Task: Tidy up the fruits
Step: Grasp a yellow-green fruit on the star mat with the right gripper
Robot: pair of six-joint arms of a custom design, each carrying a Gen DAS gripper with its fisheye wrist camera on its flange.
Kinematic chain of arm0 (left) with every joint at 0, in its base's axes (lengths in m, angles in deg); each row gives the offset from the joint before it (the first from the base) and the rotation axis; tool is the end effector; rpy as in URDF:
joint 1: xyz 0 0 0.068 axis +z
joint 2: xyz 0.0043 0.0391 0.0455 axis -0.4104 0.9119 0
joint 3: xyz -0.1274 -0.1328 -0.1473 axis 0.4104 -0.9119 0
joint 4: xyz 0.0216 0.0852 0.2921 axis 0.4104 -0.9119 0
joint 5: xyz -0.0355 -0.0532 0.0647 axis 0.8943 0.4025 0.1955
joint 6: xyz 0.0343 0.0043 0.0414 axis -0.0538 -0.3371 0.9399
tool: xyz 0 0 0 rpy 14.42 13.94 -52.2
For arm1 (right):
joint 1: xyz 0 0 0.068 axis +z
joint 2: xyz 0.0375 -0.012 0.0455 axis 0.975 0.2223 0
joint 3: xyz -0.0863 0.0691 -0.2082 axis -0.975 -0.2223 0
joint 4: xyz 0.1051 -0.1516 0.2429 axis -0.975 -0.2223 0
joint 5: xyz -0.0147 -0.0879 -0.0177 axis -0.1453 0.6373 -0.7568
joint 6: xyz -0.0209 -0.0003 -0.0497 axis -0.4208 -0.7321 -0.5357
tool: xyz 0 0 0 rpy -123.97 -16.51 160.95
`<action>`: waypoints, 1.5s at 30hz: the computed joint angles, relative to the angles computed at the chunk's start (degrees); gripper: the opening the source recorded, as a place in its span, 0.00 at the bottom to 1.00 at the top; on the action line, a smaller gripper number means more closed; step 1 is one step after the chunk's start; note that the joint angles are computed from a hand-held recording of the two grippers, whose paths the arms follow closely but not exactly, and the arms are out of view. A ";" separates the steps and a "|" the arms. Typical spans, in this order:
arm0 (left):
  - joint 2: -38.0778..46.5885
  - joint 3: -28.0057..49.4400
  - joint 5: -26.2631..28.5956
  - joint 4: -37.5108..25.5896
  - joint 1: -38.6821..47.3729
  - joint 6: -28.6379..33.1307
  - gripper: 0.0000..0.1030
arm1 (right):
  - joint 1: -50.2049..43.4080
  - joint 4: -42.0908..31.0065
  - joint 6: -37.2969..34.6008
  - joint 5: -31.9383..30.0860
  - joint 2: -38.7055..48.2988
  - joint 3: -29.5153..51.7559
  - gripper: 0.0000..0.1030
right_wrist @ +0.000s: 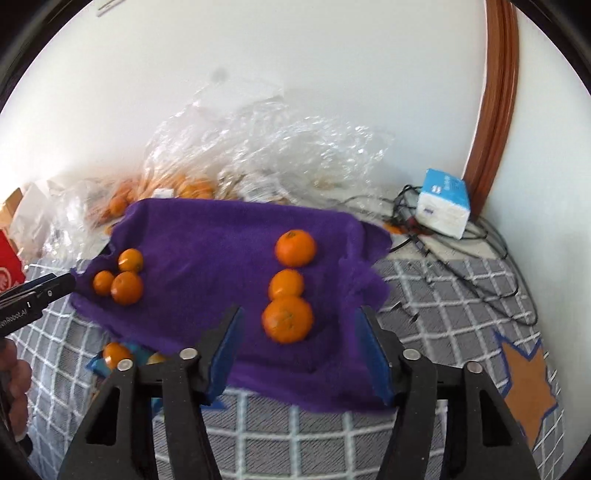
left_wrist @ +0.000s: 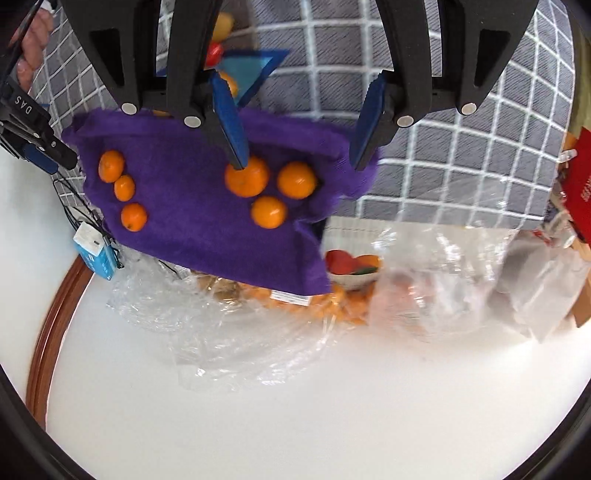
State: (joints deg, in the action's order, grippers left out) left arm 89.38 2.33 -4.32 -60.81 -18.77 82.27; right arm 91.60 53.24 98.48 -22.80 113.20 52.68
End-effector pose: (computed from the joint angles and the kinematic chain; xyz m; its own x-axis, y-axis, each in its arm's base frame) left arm 0.2398 0.0153 0.1639 -0.7202 -0.0274 -0.6933 0.0827 0.9887 -0.1250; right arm 0.2257 0.0504 0.1647 -0.7238 0.0773 -0.6856 0.0844 0.9962 0.0232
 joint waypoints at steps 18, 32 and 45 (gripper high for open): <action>-7.39 -13.47 17.00 -0.34 26.67 18.24 0.51 | 19.28 12.19 11.65 2.58 19.38 1.04 0.41; -4.66 -12.73 20.47 -1.30 29.11 17.97 0.49 | 20.30 14.89 12.18 3.40 23.79 2.20 0.28; -15.28 -14.14 24.30 -11.44 26.74 22.06 0.44 | 17.16 -10.67 12.23 6.37 -24.28 -17.33 0.28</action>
